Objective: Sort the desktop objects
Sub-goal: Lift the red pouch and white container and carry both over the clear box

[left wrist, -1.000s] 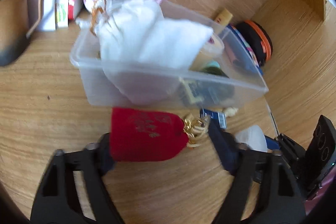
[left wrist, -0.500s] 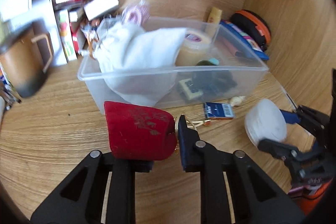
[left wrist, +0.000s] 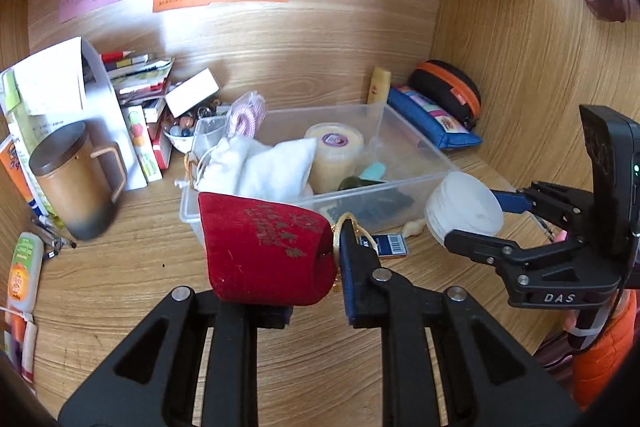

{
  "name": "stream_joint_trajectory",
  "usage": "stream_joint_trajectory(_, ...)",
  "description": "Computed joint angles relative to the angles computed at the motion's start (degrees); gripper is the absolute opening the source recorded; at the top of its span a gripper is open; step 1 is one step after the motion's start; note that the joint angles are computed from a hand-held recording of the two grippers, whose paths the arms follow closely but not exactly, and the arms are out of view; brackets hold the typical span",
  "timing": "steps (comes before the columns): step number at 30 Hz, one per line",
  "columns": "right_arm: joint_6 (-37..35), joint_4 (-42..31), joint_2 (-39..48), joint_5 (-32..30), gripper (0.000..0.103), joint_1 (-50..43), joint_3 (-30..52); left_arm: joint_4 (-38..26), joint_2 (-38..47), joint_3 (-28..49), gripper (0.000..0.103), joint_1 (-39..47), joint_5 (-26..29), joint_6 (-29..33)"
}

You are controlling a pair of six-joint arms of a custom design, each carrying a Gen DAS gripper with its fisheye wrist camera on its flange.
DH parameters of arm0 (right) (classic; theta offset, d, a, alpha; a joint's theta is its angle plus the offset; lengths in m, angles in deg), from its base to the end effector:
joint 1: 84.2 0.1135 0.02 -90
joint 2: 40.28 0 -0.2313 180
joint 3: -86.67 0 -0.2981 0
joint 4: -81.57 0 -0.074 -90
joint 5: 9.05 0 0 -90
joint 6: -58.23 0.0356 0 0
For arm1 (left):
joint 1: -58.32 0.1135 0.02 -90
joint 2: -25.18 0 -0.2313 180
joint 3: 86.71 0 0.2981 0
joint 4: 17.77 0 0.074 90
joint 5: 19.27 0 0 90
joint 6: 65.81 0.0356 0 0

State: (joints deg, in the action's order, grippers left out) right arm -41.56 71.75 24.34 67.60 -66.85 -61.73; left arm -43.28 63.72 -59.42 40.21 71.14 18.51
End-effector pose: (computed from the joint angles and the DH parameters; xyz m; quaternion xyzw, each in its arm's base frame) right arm 0.2366 0.0825 0.0862 -0.2588 0.8740 0.1325 0.3894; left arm 0.2083 -0.0684 0.1339 0.0984 0.8886 -0.0955 0.4378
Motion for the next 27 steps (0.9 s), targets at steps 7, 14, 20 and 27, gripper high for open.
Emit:
stream_joint_trajectory(7,0.22,-0.57,-1.32,0.62,0.062,0.73,1.55,-0.14,-0.31,1.98,0.018,1.56,3.03,-0.17)
stream_joint_trajectory(14,-0.18,0.13,2.43,1.59,0.062,1.35,4.61,1.33,2.01,4.46,0.018,3.75,4.95,0.34)
stream_joint_trajectory(20,0.18,1.10,6.86,1.89,0.062,1.16,7.70,3.74,6.19,6.76,0.018,5.99,7.59,0.61)
stream_joint_trajectory(27,0.22,1.39,10.70,2.21,0.062,0.36,11.24,6.71,13.50,11.06,0.018,8.69,11.62,1.21)
